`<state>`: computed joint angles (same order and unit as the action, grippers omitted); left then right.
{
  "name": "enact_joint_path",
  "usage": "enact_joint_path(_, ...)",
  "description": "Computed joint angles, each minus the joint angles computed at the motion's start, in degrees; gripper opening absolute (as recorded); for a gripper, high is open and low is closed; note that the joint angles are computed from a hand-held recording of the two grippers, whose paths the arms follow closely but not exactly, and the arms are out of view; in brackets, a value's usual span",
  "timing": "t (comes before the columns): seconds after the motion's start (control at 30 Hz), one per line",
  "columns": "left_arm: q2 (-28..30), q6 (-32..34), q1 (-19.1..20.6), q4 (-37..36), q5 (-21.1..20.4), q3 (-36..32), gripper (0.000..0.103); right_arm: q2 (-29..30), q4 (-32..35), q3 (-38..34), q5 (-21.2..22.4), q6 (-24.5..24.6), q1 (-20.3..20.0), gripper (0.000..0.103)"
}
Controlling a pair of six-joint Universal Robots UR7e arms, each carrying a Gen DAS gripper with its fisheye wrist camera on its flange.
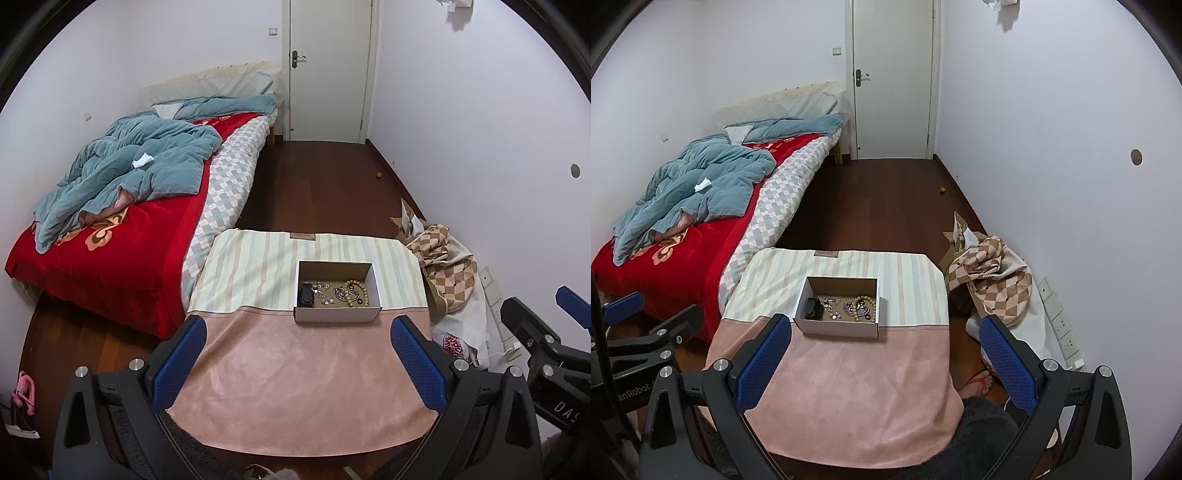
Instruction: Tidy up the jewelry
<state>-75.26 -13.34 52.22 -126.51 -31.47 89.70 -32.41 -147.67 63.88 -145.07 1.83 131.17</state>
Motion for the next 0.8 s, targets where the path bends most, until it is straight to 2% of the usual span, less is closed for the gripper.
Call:
enact_joint_path(0.17,1.04,0.06,0.75,0.44,-0.88,-1.59,0.102,1.53,2.04,-2.62,-1.34,0.31,-0.63,0.103)
enact_joint_path(0.4,5.13,1.76,3.09,-0.55,0.24,-5.98,0.102,4.95,4.9,-8.45,-1.59,-0.36,-2.42,0.103)
enact_joint_path(0.8,10.96,-0.25,6.88,6.33,-1.41,-13.65,0.102,11.65,12.41,-19.37,-1.41,0.81,-5.34,0.103)
